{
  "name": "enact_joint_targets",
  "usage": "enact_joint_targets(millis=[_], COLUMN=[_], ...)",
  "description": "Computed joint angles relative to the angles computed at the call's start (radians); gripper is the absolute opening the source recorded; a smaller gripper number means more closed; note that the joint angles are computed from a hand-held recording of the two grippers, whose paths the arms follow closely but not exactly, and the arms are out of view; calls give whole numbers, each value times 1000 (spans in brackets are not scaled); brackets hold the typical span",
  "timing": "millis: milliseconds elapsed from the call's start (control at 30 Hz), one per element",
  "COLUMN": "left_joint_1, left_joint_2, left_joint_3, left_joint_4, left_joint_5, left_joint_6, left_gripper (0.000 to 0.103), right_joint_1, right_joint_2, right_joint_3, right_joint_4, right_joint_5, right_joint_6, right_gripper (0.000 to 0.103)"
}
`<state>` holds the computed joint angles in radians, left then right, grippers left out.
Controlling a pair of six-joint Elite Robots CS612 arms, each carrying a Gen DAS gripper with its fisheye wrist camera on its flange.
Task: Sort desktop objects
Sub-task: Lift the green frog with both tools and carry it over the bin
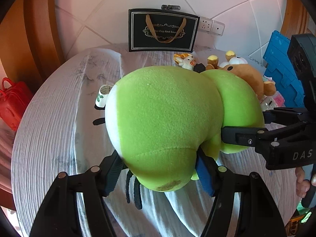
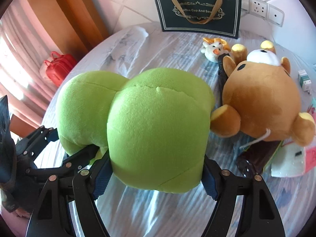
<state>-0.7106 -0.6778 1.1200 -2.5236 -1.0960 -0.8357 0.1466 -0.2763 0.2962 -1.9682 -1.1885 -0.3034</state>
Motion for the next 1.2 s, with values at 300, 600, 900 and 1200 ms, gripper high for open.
enact_joint_targets(millis=[300,600,900,1200], left_joint_1=[-48,-88,-117,-156], left_joint_2=[-45,-65,-50,33], left_joint_3=[49,58,32,-145], left_joint_4=[-37,-79,-156,-147], left_joint_5=[94,164,191,266], left_joint_6=[26,70,145,179], left_gripper=[66,66,66,66], right_joint_1=[-14,-34,-58,-114], right_joint_2=[-185,-304,-396,-450], right_joint_3=[340,541,701,777], right_joint_4=[-218,-385,-541,-651], right_joint_5=[32,58,32,57], right_joint_6=[-11,5,34,14], right_gripper=[76,76,76,76])
